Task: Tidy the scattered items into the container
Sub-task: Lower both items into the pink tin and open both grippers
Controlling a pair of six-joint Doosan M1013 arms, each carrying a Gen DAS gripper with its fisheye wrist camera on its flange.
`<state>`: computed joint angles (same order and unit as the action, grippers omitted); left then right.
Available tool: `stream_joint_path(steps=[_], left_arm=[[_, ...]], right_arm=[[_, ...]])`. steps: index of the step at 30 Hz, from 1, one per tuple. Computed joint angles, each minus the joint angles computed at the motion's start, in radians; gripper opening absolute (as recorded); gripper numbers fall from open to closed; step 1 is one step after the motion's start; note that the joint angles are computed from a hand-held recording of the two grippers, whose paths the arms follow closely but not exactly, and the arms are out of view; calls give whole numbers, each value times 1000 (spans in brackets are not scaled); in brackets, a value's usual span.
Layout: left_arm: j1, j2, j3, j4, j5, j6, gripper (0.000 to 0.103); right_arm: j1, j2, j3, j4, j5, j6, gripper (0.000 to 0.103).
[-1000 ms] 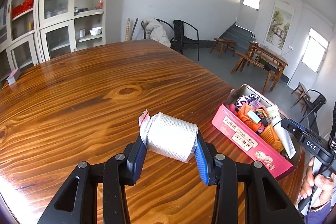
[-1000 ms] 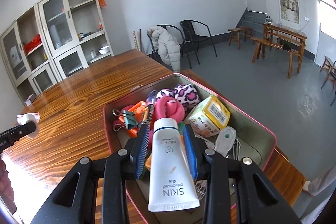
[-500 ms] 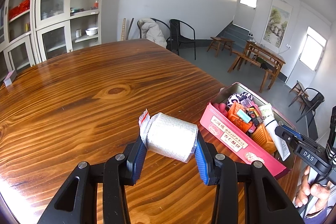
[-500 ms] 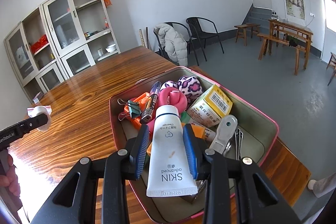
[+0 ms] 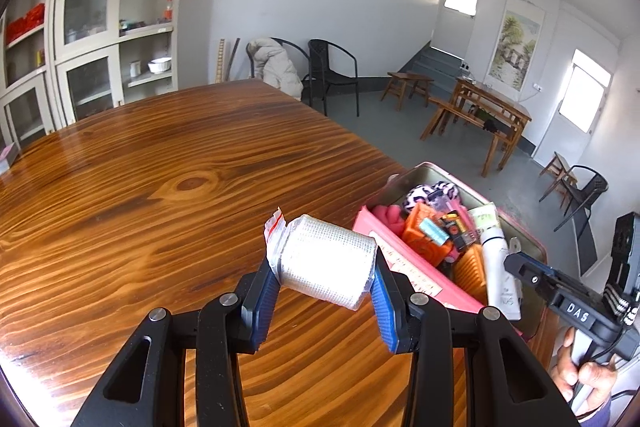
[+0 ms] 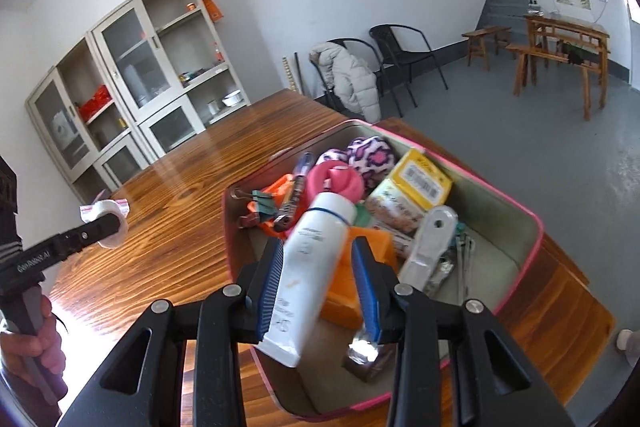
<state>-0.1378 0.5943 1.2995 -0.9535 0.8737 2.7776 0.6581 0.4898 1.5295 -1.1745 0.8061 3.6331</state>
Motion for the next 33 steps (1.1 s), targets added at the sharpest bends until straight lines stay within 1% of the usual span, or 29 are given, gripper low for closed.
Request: stream_joint_path(steps=[4, 8, 11, 20, 24, 25, 26, 27, 28, 29, 33], left_arm=[[-21, -8, 5, -18, 21, 30, 44], [-46, -14, 5, -28, 50, 51, 44], [-66, -12, -2, -25, 56, 51, 44], [-114, 22, -69, 1, 117, -7, 44], [-134, 45, -106, 35, 149, -59, 45], [-138, 53, -117, 44, 161, -77, 47], [-142, 59, -128, 52, 171, -92, 56], [-145, 64, -135, 55, 176, -102, 62], [-148, 68, -140, 57, 175, -113, 75], [-151, 69, -141, 59, 168, -120, 84], [-151, 72, -143, 59, 166, -126, 84]], right_arm=[[8, -1, 3, -20, 33, 22, 40], [18, 5, -9, -22, 67, -11, 41], [20, 6, -12, -24, 80, -30, 41], [14, -2, 5, -25, 57, -25, 41], [12, -4, 12, -31, 50, -12, 41], [12, -4, 13, -32, 50, -9, 41], [12, -4, 13, -33, 51, -7, 41], [11, -4, 13, -33, 51, -6, 41], [10, -4, 12, -34, 51, -6, 41], [10, -3, 12, -33, 52, -6, 41], [9, -1, 10, -28, 55, -13, 41]])
